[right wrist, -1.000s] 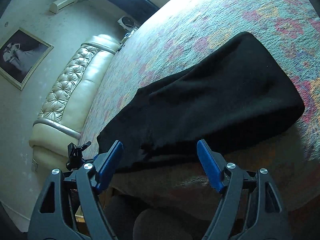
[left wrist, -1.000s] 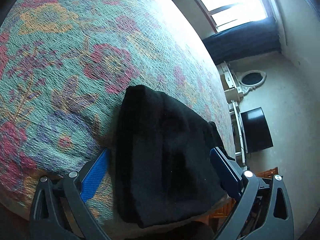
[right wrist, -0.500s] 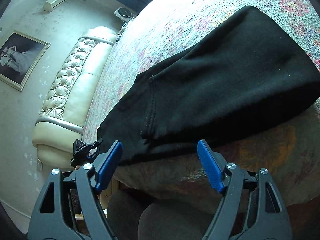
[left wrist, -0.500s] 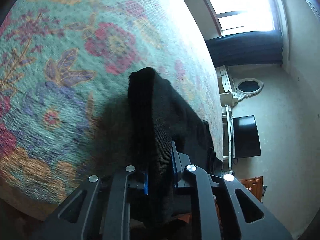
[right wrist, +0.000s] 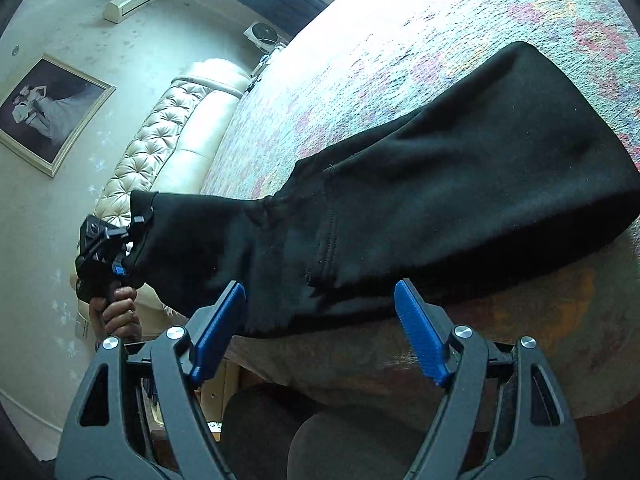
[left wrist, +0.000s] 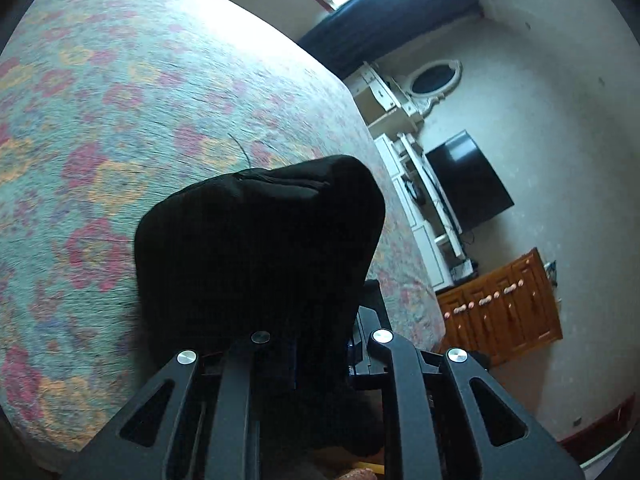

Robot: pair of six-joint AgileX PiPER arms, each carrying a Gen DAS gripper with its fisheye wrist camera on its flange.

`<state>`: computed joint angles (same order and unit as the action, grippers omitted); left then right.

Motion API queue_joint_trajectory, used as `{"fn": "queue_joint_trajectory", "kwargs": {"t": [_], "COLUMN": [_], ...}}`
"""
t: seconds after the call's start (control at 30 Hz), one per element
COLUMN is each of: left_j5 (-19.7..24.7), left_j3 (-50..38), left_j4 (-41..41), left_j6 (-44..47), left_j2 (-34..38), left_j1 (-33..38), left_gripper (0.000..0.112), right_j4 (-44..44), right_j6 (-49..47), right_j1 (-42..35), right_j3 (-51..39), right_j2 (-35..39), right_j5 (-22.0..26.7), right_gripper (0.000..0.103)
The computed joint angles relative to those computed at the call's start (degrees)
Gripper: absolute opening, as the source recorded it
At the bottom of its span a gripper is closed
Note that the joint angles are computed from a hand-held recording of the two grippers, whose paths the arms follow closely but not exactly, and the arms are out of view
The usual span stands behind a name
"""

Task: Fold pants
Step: 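Fold the leg end over with the right tool while the left tool grasps the folded edge, then grasp the trouser leg end with the right tool and lift it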

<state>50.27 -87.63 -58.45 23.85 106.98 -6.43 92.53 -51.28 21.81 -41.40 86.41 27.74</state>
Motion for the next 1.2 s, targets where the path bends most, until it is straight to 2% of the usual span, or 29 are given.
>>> {"fn": "queue_joint_trajectory", "kwargs": {"t": [0.1,0.27,0.4,0.43,0.47,0.6,0.63,0.67,0.77,0.87,0.97,1.17,1.2], "left_j5": [-2.0,-1.5,-2.3,-3.7,-4.6,-6.2,-6.8,-7.8,-9.9,-14.1,-14.9,-14.7,-14.4], "left_j3": [-9.1,-20.0,-21.6,-20.1,-18.0,-9.4,-6.9,-3.9,3.9,13.8,21.6,29.5,29.8], "left_j4": [8.8,16.9,23.1,22.8,20.5,7.7,5.2,2.9,0.2,0.2,-2.9,-7.3,-7.8], "left_j6": [-8.6,-19.4,-24.6,-24.6,-23.1,-13.4,-11.2,-8.9,-3.9,-1.5,1.6,5.2,5.3], "left_j2": [7.4,19.3,22.1,21.2,19.8,13.0,10.9,8.5,2.6,-3.6,-6.9,-6.7,-6.1], "left_j1": [-7.9,-14.1,-17.1,-17.2,-17.0,-14.9,-14.2,-13.5,-10.9,-7.8,-3.2,2.9,3.4], "left_gripper": [0.016,0.016,0.02,0.022,0.031,0.051,0.063,0.068,0.075,0.076,0.076,0.076,0.076], "right_j4": [1.9,4.0,4.6,4.6,4.9,5.6,5.6,5.5,1.9,-0.8,-1.3,-8.9,-9.9], "right_j6": [-1.7,-2.7,-3.1,-3.1,-3.3,-4.0,-4.3,-4.6,-2.4,-1.3,-1.6,4.5,5.3], "right_j1": [-0.2,-1.1,-2.1,-2.4,-2.7,-3.4,-3.8,-4.6,-5.7,-7.4,-10.0,-10.1,-9.3], "right_j3": [0.7,2.1,2.7,2.8,2.9,2.8,2.7,2.4,0.6,-1.7,-5.5,-18.0,-19.3], "right_j2": [-0.8,-2.3,-2.4,-2.2,-1.9,-1.1,-0.7,-0.1,1.7,3.1,6.7,20.2,21.2], "right_j5": [-0.2,-1.3,-0.9,-0.6,0.0,1.4,2.1,3.2,5.0,4.6,7.4,15.9,15.9], "right_gripper": [0.077,0.077,0.077,0.077,0.077,0.077,0.077,0.077,0.077,0.077,0.077,0.077,0.077]}}
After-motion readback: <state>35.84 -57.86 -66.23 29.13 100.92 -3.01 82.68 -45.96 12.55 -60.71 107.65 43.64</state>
